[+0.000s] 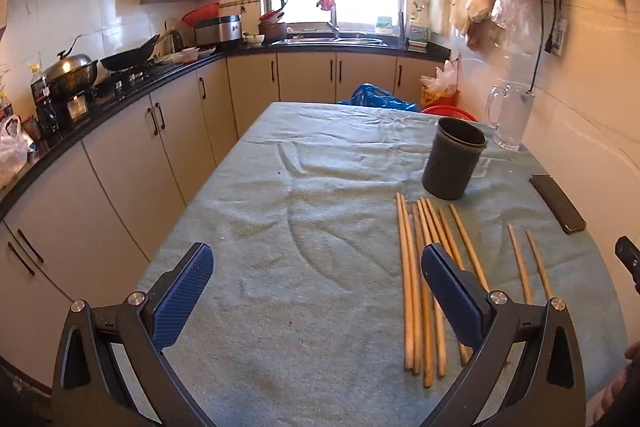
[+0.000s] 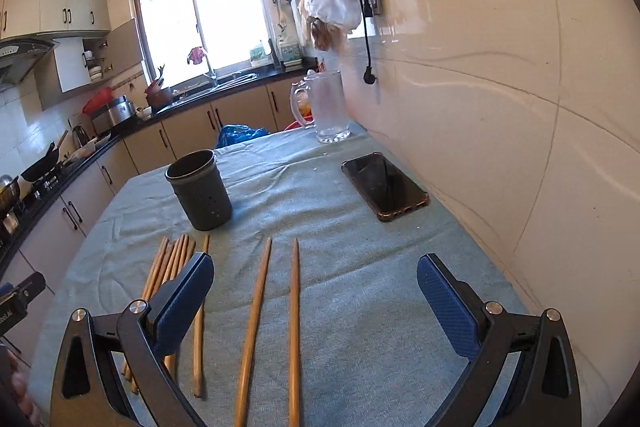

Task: Organize utensils
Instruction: 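Move both tools over the wooden chopsticks lying on the towel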

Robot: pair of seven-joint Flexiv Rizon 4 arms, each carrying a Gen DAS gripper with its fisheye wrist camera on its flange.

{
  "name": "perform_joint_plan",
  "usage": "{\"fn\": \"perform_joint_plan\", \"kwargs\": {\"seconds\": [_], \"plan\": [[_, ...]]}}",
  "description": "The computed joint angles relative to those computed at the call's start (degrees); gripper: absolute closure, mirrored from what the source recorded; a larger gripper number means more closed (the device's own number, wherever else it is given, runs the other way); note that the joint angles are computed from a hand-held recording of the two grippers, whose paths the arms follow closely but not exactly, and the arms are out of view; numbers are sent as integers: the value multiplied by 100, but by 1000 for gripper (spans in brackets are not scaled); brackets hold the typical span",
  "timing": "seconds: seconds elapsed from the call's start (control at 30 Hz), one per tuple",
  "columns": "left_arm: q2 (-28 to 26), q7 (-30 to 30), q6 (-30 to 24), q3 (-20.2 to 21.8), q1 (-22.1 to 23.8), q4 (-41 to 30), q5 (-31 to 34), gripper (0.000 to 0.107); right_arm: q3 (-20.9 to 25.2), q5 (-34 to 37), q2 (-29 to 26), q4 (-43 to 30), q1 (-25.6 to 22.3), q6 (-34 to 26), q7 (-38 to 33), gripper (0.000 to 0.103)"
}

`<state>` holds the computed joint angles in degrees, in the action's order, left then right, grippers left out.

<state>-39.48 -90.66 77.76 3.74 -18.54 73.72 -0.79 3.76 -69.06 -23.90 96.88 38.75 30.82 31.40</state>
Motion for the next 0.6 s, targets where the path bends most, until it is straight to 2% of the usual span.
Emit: {"fn": "perform_joint_plan", "kwargs": {"seconds": [0.2, 0.27, 0.37, 0.43, 0.5, 0.6], "plan": [[124, 152, 446, -55, -3, 324, 31, 4, -6, -463, 3, -49, 421, -1061, 70, 0], [150, 91, 644, 71, -106, 396, 69, 4, 14, -580, -22, -97, 468, -1218, 39, 0], [145, -203, 995, 526, -426, 456, 166, 4, 28, -670, -94, -216, 542, -1432, -85, 0], [153, -266, 1233, 630, -510, 527, 180, 4, 15, -745, -126, -260, 606, -1586, -149, 0], [196, -134, 1465, 448, -415, 660, 141, 4, -4, -802, -186, -337, 696, -1795, -226, 0], [262, 132, 1452, 163, -271, 788, -36, 4, 5, -851, -207, -337, 703, -1812, -271, 0]]}}
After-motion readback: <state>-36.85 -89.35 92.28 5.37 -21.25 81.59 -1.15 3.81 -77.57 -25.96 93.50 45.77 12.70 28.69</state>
